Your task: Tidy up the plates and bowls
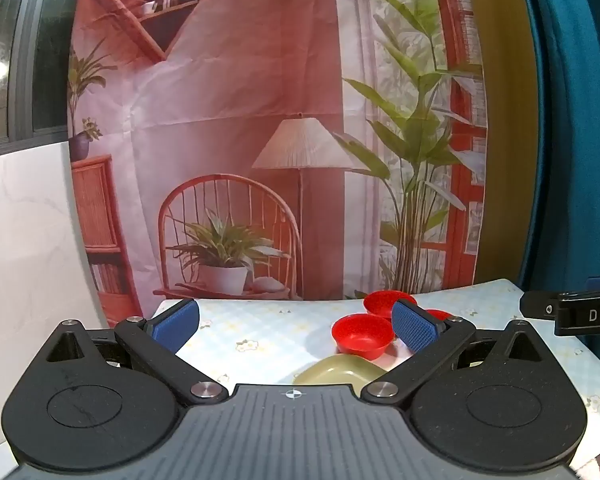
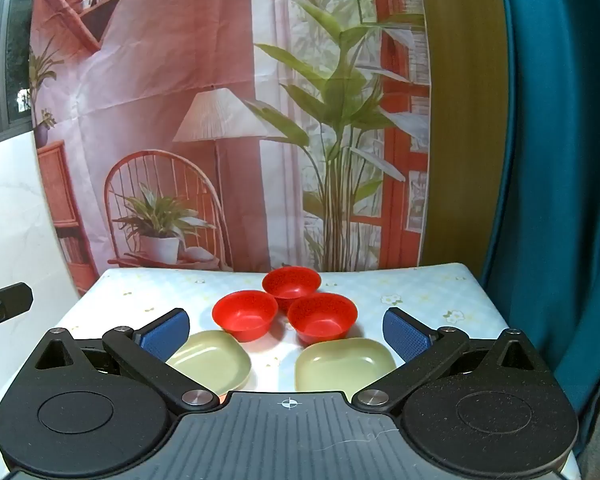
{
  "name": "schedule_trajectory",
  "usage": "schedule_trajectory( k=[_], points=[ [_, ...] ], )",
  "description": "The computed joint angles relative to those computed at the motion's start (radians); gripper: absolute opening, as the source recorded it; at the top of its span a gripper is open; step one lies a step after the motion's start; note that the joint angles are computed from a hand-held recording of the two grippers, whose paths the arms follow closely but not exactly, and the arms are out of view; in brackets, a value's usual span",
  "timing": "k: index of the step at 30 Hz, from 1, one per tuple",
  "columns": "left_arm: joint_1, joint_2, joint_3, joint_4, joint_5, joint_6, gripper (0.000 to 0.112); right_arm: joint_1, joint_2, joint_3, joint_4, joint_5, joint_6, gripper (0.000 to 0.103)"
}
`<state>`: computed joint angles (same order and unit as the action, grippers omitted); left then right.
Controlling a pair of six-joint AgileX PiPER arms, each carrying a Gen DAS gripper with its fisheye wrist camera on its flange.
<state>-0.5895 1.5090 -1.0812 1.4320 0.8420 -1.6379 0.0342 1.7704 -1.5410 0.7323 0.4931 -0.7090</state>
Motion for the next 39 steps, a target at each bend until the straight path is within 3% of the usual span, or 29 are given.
schedule_trajectory(
  k=[9,10,14,39],
  points=[
    [0.014,0.008,-0.024,-0.039,-0.026,0.035,0.103,0.001,0.001,-0.003,-0.009,0.006,0.009,0.103],
    [-0.008,0.004,-0.006,-0.003,0.010,0.004,0.103,0.001,0.003,-0.005,-0.008,0.007,0.007,0.103],
    [-0.022,0.009,-0.013,-0.006,0.024,0.000,0.103,0.004,-0.001,-0.001,-0.014,0.001,0.012,0.103],
    [0.003,-0.002,-0.007,-0.011,-0.006,0.012,0.103,0.001,0.005,-0.012,-0.015,0.006,0.013,0.103]
  ],
)
